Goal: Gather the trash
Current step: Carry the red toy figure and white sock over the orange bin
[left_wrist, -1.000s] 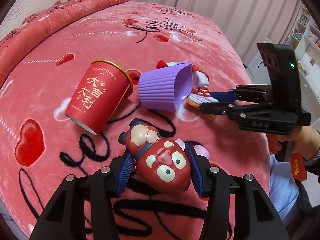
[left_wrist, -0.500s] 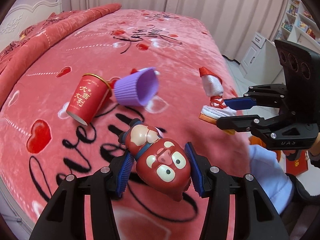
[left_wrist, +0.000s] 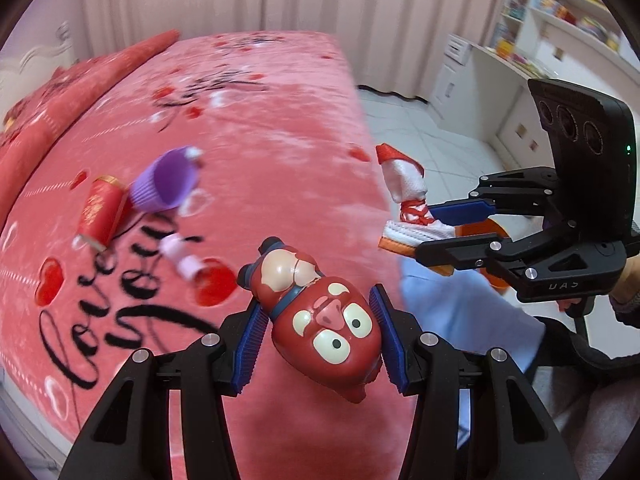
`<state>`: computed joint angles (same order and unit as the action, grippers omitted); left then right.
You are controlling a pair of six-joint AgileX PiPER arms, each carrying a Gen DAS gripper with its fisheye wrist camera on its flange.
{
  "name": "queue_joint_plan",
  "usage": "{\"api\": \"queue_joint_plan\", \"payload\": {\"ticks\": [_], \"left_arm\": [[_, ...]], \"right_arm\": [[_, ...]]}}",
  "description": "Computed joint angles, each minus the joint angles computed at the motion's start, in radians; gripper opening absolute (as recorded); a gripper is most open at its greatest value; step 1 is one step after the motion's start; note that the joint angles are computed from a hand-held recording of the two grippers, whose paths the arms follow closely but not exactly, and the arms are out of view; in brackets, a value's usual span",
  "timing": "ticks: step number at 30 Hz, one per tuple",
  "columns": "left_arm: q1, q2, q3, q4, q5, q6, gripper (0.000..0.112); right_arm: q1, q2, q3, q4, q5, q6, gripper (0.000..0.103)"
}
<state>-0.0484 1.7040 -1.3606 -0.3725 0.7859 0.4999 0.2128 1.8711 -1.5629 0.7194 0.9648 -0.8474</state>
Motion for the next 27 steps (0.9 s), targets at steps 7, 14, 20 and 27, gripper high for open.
{"api": "queue_joint_plan", "payload": {"ticks": [7,14,20,27], "left_arm": [[-0.158,0.039,-0.048,0.014,-0.008,-0.034,0.053],[-0.322,0.173,-0.221,0.037,0.035,-0.064,0.053],[-0.429,0.347,-0.464,0.040,0.126,-0.065,0.053],[-0.530,0.614,-0.888,0.053,0.305,-0.092,0.053]], "right_arm": [[-0.169,-0.185,0.240,0.052,-0.017,-0.089,0.033],[-0.422,-0.282,0.382,0.091,0.017,-0.188,0.033],[-0.649,-0.291,0.427,0.103,0.064,-0.269,0.033],[-0.886,-0.223,0.399,0.094,0.097,-0.347,0.033]]}}
